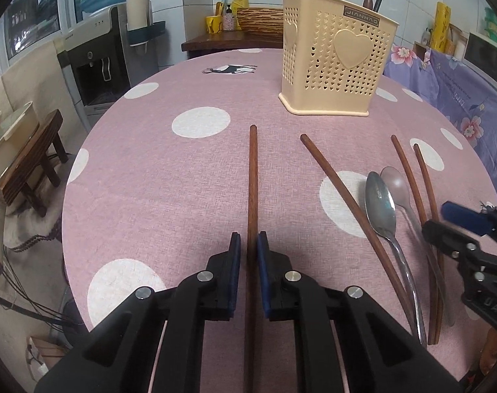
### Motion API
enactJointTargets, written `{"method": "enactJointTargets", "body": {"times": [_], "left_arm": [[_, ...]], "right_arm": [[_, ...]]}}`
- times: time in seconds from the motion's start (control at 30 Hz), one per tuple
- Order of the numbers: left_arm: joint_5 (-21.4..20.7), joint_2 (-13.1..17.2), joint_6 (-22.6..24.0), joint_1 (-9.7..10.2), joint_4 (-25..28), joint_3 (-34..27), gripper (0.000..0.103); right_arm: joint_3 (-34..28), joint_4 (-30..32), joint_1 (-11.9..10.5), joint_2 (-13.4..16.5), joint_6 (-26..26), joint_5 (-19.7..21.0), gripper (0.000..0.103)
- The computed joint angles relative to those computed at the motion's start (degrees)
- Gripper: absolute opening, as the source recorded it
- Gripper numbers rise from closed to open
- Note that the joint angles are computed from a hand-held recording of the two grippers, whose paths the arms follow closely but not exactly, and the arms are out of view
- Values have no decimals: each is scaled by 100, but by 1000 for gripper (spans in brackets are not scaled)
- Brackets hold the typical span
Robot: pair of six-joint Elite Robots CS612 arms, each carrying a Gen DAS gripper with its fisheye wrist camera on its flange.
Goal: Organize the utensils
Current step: 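Grasp a brown chopstick with the left tool while the right closes on the clear plastic spoon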
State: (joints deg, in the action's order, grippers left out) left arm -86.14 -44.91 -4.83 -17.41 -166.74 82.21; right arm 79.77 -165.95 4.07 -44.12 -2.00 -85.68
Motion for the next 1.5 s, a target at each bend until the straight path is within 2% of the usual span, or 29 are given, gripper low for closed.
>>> {"method": "enactJointTargets", "body": {"times": [0.3,0.43,0.73,0.93,1.1,1.17,1.5], "left_arm": [[-140,10,-30,38,-44,-1,12],[-148,16,-6,40,-52,-9,12],[-233,21,-54,62,-20,-35,12],[-220,19,-70,56,-55,-17,12],[-239,21,-82,62,-60,-16,12],[-249,24,-82,68,-56,-21,12],[-258,24,-76,73,-16,-37,12]], "right_arm": [[-364,544,53,165,-196,6,23],[-521,673,95,249,-289,-110,23],[-542,770,33,243,0,-209,23],[-602,743,32,287,-84,-98,26],[-773,836,67,374,-96,-98,40],[-835,873,79,404,-87,-107,42],[-1005,836,91,517,7,-178,41]]}}
